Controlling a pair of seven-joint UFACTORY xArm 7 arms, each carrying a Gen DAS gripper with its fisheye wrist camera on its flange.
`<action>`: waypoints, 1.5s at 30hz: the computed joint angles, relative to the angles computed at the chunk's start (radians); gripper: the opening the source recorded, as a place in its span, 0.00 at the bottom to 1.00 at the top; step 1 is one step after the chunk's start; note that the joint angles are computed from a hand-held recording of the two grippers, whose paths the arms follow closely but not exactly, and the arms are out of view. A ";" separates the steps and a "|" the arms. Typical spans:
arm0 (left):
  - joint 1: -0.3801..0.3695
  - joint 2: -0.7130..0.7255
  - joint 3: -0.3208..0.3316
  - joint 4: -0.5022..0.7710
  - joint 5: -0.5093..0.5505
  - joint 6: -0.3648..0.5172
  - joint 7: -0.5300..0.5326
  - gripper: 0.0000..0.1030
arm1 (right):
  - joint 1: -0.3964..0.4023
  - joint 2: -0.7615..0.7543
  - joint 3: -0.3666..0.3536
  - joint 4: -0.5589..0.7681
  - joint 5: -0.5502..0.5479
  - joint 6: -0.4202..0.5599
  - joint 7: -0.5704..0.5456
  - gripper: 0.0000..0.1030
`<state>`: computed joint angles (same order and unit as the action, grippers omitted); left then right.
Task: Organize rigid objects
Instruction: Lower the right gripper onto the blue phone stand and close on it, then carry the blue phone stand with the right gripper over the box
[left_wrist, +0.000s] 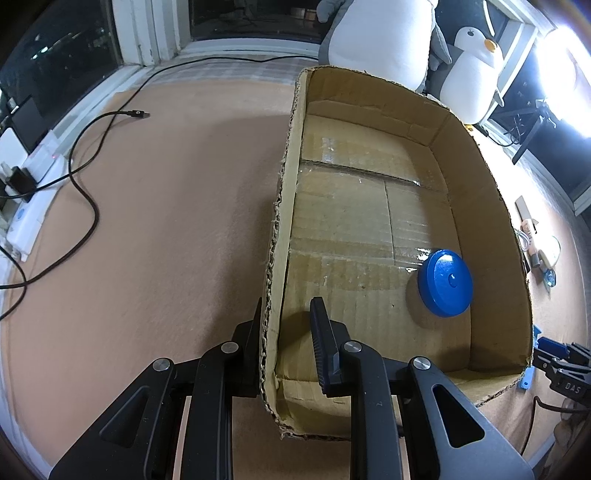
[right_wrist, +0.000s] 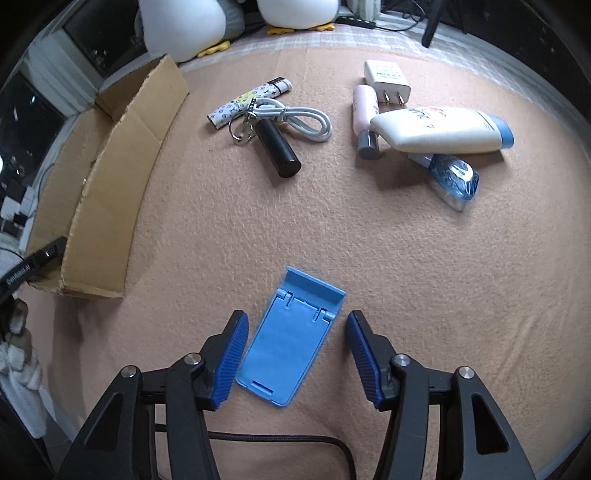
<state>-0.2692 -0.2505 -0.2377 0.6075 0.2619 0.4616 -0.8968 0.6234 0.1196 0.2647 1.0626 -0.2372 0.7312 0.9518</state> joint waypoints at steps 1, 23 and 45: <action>-0.001 0.000 0.002 -0.001 -0.002 -0.002 0.002 0.19 | 0.004 0.011 -0.001 0.020 -0.020 0.025 -0.001 0.47; 0.003 -0.012 -0.008 -0.005 0.003 0.017 -0.047 0.19 | 0.035 0.148 -0.064 0.178 -0.188 -0.016 -0.116 0.33; -0.003 -0.007 -0.012 0.011 0.035 0.055 -0.075 0.19 | 0.034 0.027 -0.040 0.118 -0.342 -0.191 -0.029 0.32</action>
<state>-0.2717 -0.2577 -0.2500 0.6190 0.2967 0.5166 -0.9721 0.6570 0.1468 0.2252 1.1806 -0.5788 0.5401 0.9229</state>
